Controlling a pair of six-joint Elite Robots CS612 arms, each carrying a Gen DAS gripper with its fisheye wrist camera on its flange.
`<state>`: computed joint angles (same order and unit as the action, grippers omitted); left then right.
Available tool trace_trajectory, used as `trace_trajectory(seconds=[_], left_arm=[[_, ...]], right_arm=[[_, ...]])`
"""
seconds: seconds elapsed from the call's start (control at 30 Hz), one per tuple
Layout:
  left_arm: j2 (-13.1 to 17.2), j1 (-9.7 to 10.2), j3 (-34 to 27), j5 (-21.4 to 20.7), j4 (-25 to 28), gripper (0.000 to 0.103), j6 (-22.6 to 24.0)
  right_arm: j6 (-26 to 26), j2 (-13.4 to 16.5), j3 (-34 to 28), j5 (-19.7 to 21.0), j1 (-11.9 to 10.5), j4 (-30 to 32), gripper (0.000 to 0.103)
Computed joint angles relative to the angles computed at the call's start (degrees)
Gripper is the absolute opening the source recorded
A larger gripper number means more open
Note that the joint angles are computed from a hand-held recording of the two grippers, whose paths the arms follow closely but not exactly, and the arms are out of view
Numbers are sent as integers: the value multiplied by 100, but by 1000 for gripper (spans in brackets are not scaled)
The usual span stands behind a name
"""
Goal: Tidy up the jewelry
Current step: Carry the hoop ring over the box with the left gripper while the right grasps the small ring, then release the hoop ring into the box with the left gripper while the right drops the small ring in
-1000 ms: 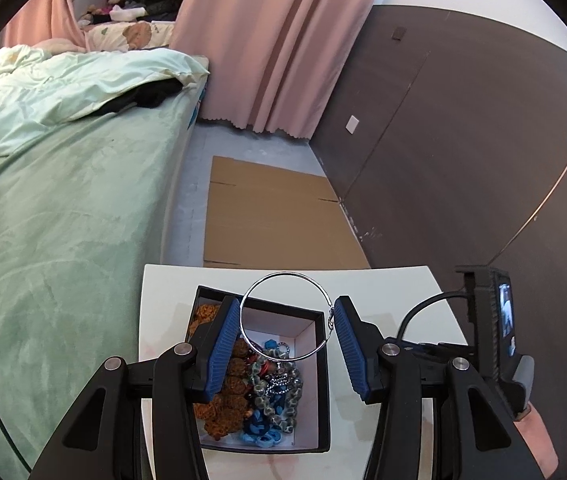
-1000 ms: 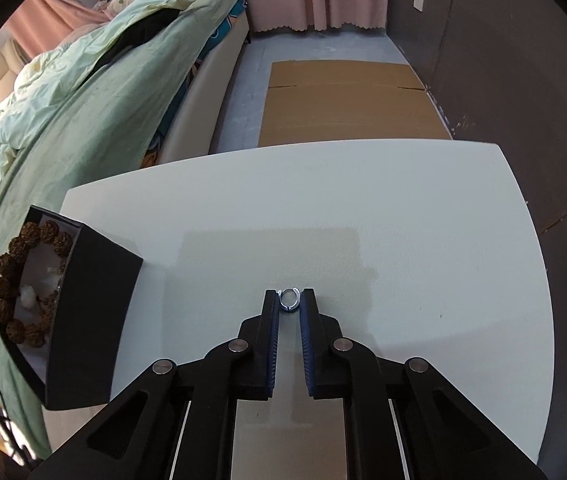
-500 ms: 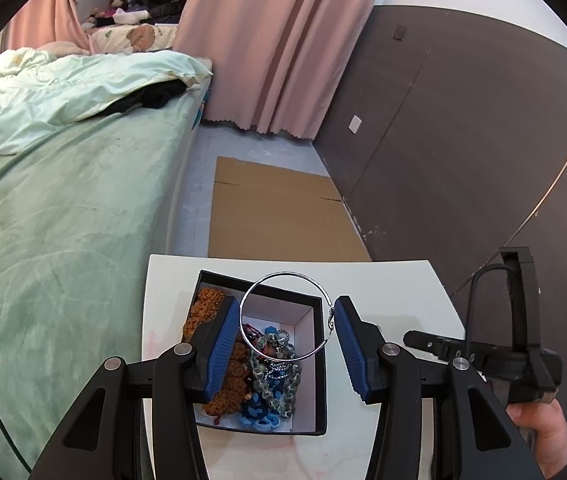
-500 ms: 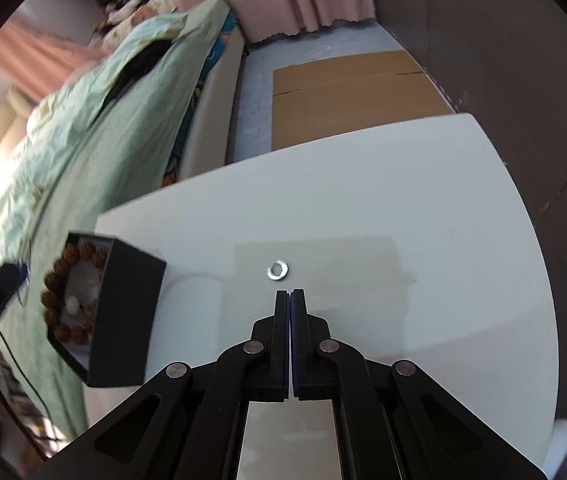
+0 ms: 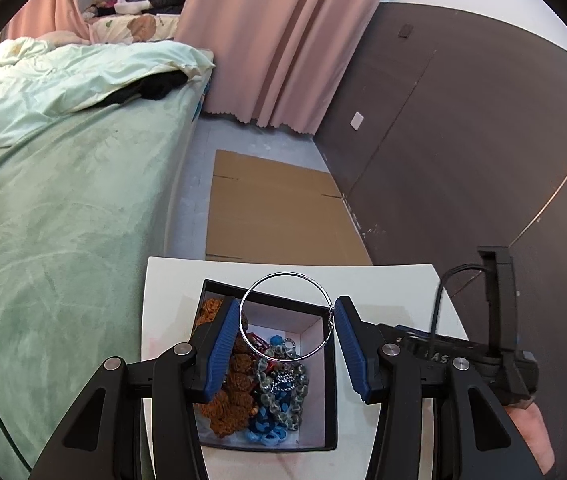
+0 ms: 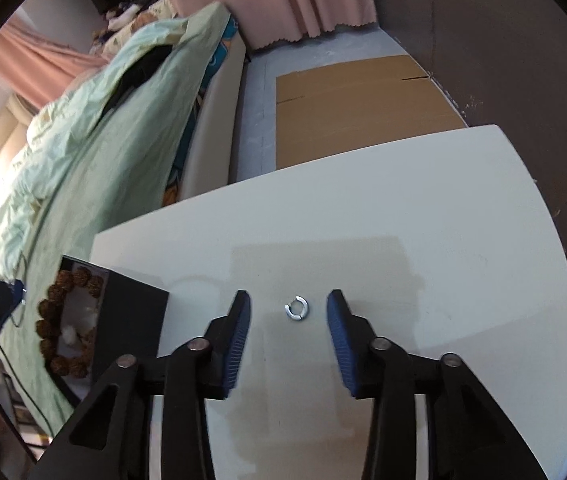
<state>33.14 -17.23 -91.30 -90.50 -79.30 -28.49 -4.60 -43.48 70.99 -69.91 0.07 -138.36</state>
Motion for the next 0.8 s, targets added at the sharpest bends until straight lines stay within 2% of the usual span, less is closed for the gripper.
trace_trajectory(seconds=[0.17, 0.23, 0.43, 0.57, 0.67, 0.7, 0.73, 0.8], left_arm=[[-14, 51, 80, -115, -11, 51, -92], [-12, 53, 78, -127, 4, 51, -109], [-9, 37, 47, -95, 79, 51, -119], [-24, 61, 77, -286, 237, 51, -160], [-17, 88, 78, -478, 210, 59, -239], [-20, 80, 67, -446, 234, 70, -231], [2, 77, 37, -436, 170, 74, -230], [24, 72, -16, -393, 130, 76, -319]], right_arm=[[-153, 63, -117, -445, 110, 96, 23], [-231, 51, -117, -609, 139, 138, 14], [-219, -1, -80, -381, 77, 340, 13], [-170, -73, 19, -241, 40, 271, 13], [-122, -168, 135, -86, 8, 133, 13], [-99, -205, 182, -20, -7, 65, 13], [-73, -243, 233, 67, -21, -19, 13], [-42, -301, 312, 235, -48, -171, 13]])
